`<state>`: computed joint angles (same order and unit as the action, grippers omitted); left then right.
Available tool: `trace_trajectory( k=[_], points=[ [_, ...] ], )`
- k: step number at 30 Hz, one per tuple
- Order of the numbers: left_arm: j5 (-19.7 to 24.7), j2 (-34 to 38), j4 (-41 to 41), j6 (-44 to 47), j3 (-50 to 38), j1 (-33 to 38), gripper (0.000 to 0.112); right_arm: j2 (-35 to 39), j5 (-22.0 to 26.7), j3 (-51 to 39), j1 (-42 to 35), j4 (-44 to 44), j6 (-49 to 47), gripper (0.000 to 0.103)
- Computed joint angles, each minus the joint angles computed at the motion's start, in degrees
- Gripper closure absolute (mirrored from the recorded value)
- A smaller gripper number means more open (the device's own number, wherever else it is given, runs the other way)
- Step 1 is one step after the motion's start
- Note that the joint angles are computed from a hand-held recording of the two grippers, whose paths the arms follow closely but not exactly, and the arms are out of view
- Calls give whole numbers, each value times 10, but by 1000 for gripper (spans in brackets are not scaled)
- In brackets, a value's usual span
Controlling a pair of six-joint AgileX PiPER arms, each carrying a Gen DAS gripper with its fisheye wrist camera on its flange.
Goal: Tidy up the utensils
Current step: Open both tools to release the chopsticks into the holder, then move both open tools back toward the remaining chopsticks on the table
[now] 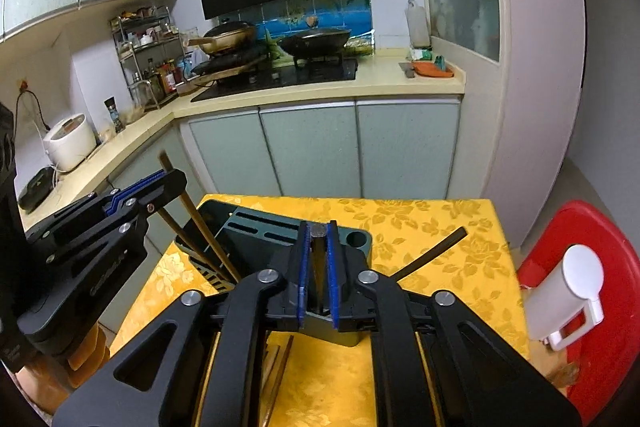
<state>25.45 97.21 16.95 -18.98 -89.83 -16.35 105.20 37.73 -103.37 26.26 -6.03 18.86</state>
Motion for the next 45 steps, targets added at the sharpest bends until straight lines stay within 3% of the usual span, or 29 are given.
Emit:
trace_trajectory(
  k=[1,2,3,5,11,17,20,28,33,37,41,45],
  points=[
    [0,-6,1,-2,7,2,76,0,0,1,0,1,2,90],
    [-1,-13,-7,2,13,6,64,-3,-1,4,-1,0,5,78],
    [-4,-19,-22,12,19,10,62,-8,-5,11,1,-16,23,62],
    [-5,-36,-61,40,33,22,53,-19,-22,28,6,-60,63,51],
    [-25,-101,-90,59,92,43,35,-66,-43,82,16,-131,114,50],
    [-41,-173,-142,111,167,58,32,-152,-72,182,37,-231,204,50],
    [-48,-214,-121,96,218,54,31,-201,-87,251,54,-294,265,50],
    [-54,-331,95,-74,384,6,31,-321,-91,449,127,-490,466,48],
    [-49,-399,198,-177,484,-10,31,-363,-52,561,194,-613,623,47],
    [-25,-442,353,-320,560,-56,31,-373,-19,628,242,-665,717,47],
    [-21,-460,400,-375,614,-75,31,-365,-5,677,286,-695,783,47],
    [-18,-445,515,-491,668,-83,31,-344,18,701,331,-723,837,47]
  ],
)
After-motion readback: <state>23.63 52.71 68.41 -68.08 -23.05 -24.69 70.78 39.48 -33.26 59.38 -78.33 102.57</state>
